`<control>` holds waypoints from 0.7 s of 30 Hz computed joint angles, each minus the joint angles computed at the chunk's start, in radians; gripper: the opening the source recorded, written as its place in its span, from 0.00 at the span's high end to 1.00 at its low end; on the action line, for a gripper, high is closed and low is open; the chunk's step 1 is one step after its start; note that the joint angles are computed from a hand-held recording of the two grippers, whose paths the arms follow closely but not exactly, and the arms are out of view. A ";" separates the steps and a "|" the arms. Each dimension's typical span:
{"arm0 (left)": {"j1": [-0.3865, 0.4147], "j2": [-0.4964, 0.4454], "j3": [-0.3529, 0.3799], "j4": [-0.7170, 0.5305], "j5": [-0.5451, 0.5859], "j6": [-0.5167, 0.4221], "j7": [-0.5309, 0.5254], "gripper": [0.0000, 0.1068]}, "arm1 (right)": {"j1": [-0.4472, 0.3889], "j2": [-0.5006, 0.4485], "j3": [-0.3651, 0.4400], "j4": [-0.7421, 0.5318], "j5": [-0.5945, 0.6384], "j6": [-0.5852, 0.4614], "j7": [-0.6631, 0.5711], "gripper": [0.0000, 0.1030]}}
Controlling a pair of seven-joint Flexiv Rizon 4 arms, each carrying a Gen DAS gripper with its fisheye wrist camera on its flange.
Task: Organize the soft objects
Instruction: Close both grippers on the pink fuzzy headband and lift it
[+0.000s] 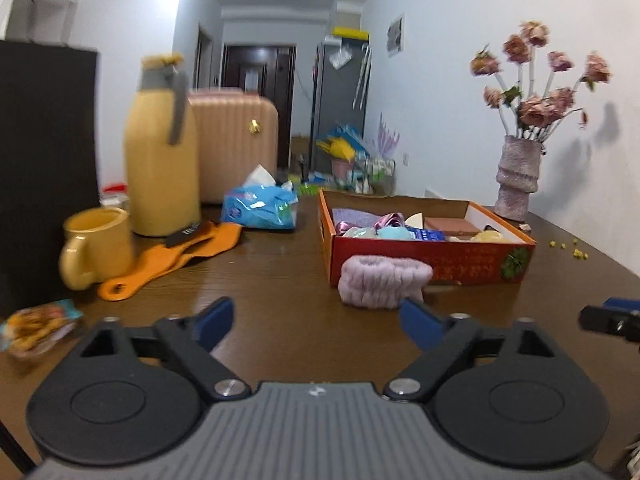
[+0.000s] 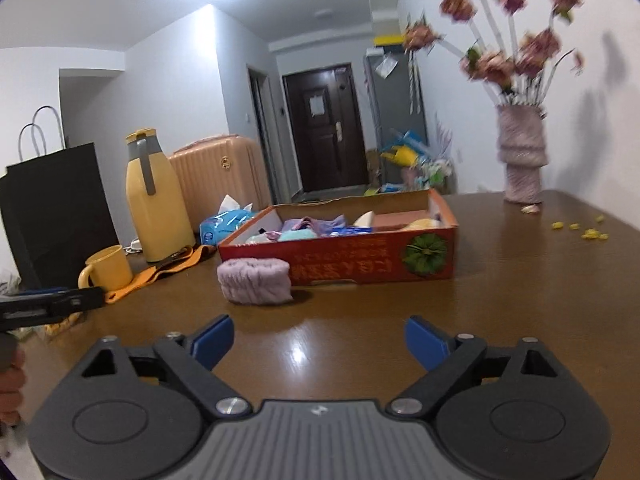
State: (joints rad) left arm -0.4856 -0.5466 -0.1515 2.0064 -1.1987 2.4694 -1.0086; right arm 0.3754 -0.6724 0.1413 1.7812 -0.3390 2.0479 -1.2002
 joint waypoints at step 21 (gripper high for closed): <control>0.284 -0.116 -0.048 -0.225 0.331 -0.497 -0.164 0.89 | -0.126 -0.468 0.542 -0.741 -0.106 -0.587 -0.164 0.89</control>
State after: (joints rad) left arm -0.2017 -0.6628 -0.1999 1.7814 -0.8681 1.9722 -1.1726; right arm 0.2495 -1.1401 0.6832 1.0405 -0.4454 1.4605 -1.3647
